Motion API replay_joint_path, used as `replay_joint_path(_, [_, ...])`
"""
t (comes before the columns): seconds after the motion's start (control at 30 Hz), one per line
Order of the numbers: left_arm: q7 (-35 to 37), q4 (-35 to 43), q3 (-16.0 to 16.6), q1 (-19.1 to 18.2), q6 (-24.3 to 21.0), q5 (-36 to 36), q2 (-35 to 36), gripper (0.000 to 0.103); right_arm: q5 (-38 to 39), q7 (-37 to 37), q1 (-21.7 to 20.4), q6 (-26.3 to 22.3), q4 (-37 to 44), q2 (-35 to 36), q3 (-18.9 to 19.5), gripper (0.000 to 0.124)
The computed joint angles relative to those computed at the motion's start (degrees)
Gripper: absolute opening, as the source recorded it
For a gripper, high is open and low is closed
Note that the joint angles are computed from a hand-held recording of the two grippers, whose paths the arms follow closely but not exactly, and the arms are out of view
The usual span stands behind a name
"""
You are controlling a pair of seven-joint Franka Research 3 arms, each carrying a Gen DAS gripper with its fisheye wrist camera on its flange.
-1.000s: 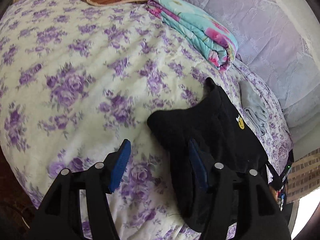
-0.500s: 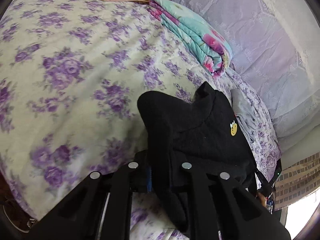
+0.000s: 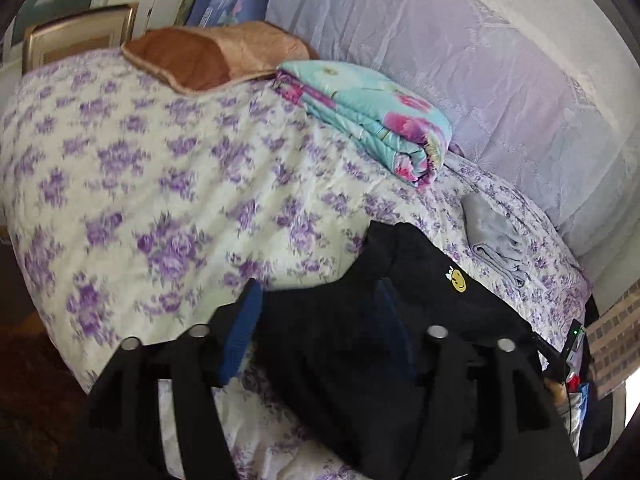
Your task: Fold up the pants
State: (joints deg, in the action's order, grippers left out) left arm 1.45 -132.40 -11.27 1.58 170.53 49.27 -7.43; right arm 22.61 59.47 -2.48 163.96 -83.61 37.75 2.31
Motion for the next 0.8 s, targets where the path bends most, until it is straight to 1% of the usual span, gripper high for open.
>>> replay_joint_path(0.03, [-0.48, 0.14, -0.03, 0.18, -1.06, 0.1, -0.5, 0.061, 0.25, 0.08, -0.2, -0.11, 0.09, 0.06, 0.17, 0.047])
replay_joint_path(0.07, [1.08, 0.21, 0.66, -0.22, -0.62, -2.11, -0.22, 0.061, 0.35, 0.18, -0.22, -0.11, 0.08, 0.12, 0.19, 0.047])
replay_joint_path(0.1, [4.07, 0.51, 1.66, -1.02, 0.52, -5.94, 0.73, 0.061, 0.26, 0.33, -0.15, -0.38, 0.28, 0.25, 0.08, 0.048])
replay_joint_path(0.17, [12.92, 2.58, 3.27, -3.07, 2.35, -16.06, 4.25, 0.061, -0.07, 0.68, 0.14, -0.64, 0.43, 0.36, -0.26, 0.048])
replay_joint_path(0.2, [18.09, 4.72, 3.4, -3.77, 3.19, -20.63, 6.83, 0.061, -0.12, 0.71, 0.16, -0.51, 0.36, 0.33, -0.27, 0.048])
replay_joint_path(0.23, [23.24, 7.61, 3.08, -4.03, 3.23, -25.01, 9.73, 0.061, -0.1, 0.67, 0.09, -0.48, 0.41, 0.37, -0.18, 0.049])
replay_joint_path(0.27, [29.93, 10.83, 1.76, -3.74, 2.78, -30.93, 12.96, 0.061, -0.11, 0.74, 0.07, -0.54, 0.51, 0.43, -0.19, 0.049])
replay_joint_path(0.3, [37.09, 14.69, -0.51, -2.43, 2.09, -37.31, 16.53, 0.061, -0.15, 0.86, 0.09, -0.65, 0.63, 0.51, -0.22, 0.049])
replay_joint_path(0.37, [45.27, 22.67, -3.5, -0.53, -1.3, -44.12, 23.13, 0.061, -0.13, 0.98, 0.02, -0.75, 0.62, 0.42, -0.23, 0.051])
replay_joint_path(0.4, [45.89, 26.29, -2.87, -1.15, -2.98, -44.63, 25.96, 0.061, -0.08, 1.03, -0.06, -0.79, 0.61, 0.38, -0.2, 0.051])
replay_joint_path(0.43, [47.04, 29.66, -2.96, -1.12, -4.64, -45.78, 28.68, 0.061, 0.0, 1.05, -0.14, -0.81, 0.6, 0.37, -0.14, 0.052])
replay_joint_path(0.47, [50.55, 32.8, -5.06, 0.6, -6.62, -48.57, 31.36, 0.06, 0.06, 1.09, -0.2, -0.96, 0.72, 0.41, -0.08, 0.052])
replay_joint_path(0.53, [53.7, 37.3, -6.88, 1.92, -8.88, -52.86, 35.53, 0.06, 0.13, 1.17, -0.34, -1.49, 1.11, 0.6, -0.03, 0.053])
replay_joint_path(0.57, [56.42, 39.43, -8.67, 3.19, -10.25, -55.28, 37.53, 0.06, 0.13, 1.25, -0.34, -1.78, 1.26, 0.68, -0.06, 0.053])
replay_joint_path(0.6, [57.82, 41.12, -9.13, 3.3, -11.22, -56.67, 39.05, 0.06, 0.1, 1.36, -0.33, -2.1, 1.53, 0.82, -0.11, 0.053])
replay_joint_path(0.63, [58.0, 42.64, -8.52, 2.54, -12.02, -57.14, 40.25, 0.06, 0.13, 1.38, -0.34, -2.2, 1.57, 0.86, -0.09, 0.054])
replay_joint_path(0.67, [58.93, 43.95, -8.63, 2.34, -12.55, -57.88, 41.35, 0.059, 0.15, 1.41, -0.36, -2.32, 1.69, 0.93, -0.08, 0.054])
replay_joint_path(0.7, [59.87, 44.83, -8.87, 2.25, -12.57, -58.68, 42.17, 0.055, 0.19, 1.39, -0.39, -2.37, 1.72, 0.95, -0.04, 0.054])
replay_joint_path(0.73, [60.26, 45.33, -8.77, 1.9, -12.31, -59.22, 42.66, 0.043, 0.22, 1.39, -0.39, -2.37, 1.72, 0.95, -0.03, 0.054])
replay_joint_path(0.77, [58.95, 45.48, -7.3, 0.67, -11.98, -58.85, 42.6, 0.037, 0.23, 1.38, -0.39, -2.37, 1.72, 0.95, -0.03, 0.054])
replay_joint_path(0.8, [57.72, 44.61, -6.14, -0.23, -10.2, -58.56, 42.07, 0.034, 0.2, 1.42, -0.35, -2.39, 1.8, 0.99, -0.09, 0.054])
